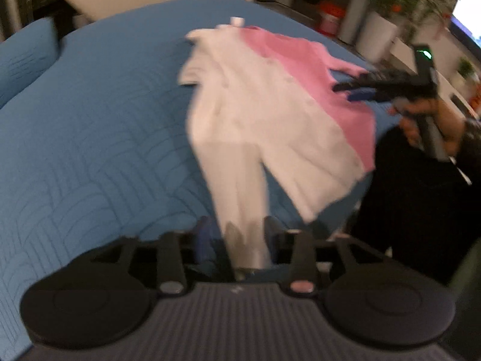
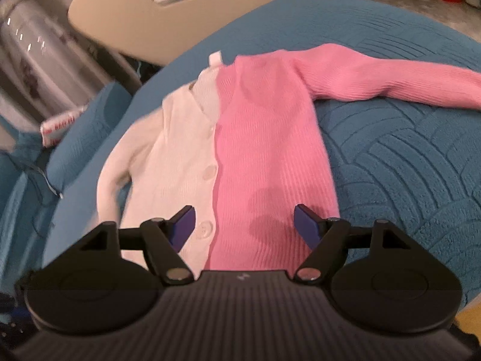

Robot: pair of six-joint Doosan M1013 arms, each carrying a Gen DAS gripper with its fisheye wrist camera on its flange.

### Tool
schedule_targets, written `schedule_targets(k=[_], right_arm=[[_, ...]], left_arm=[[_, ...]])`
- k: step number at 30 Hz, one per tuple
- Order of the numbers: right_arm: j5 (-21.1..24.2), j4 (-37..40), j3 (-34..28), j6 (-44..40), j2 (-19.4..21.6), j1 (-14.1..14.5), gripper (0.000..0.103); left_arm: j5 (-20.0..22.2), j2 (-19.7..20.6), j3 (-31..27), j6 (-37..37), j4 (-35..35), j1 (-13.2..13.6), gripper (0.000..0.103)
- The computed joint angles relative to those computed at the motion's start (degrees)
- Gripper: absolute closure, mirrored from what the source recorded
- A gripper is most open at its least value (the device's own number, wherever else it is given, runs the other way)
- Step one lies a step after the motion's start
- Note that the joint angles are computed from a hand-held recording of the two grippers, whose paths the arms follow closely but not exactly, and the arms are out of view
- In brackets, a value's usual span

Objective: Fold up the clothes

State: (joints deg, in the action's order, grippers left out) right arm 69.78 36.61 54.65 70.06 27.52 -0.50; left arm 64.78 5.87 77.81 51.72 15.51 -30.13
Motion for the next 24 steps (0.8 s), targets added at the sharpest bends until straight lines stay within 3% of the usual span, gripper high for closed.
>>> schedule_targets(k=[2, 6, 8, 10, 13, 15, 18, 21, 23, 24], right_arm=[[0.1, 0.0, 0.8, -4.3, -0.8, 0.7, 0.028], [0.3, 1.0, 2.0, -7.9, -1.8, 1.1, 0.029], [-3.2, 1.6, 3.5, -8.0, -2.9, 0.8, 0.029], [-10.2, 1.9, 4.6, -1.5, -3.5, -0.6, 0.029], [-15.7, -3.8, 3.9, 9.2, -2.9, -2.2, 0.026], [-14.5, -6.9, 1.5, 12.6, -1.6, -3.0, 0.027], [-13.3, -1.8, 0.9, 14.5, -1.0, -4.8, 0.027], [-10.9, 11.6, 5.6, 14.0, -1.9, -6.3, 0.028], [-11.7, 11.3, 6.7, 8.8, -2.8, -5.5, 0.027], [-12.1, 10.9, 7.1, 6.5, -3.2, -5.1, 0.029]], left_arm=[[-0.5, 0.2, -0.1, -4.1, 4.9, -0.5, 0.009], [-3.8, 1.0, -0.4, -9.9, 8.0, 0.6, 0.004], [-6.6, 1.3, -0.1, -12.5, 7.3, 1.7, 0.004], [-12.3, 1.4, 1.0, -16.2, 4.9, 3.6, 0.004], [-17.3, 1.9, 1.1, -18.8, 1.1, 6.0, 0.004], [-21.0, 3.1, 0.2, -18.8, -2.4, 7.0, 0.004], [-30.0, 7.2, -3.2, -12.0, -11.5, 8.4, 0.002], [-30.8, 12.5, -8.1, -6.0, -23.9, 10.4, 0.002], [-24.7, 16.3, -13.0, -5.7, -25.4, 11.8, 0.008], [-17.9, 18.9, -17.2, -7.4, -21.8, 12.7, 0.021]])
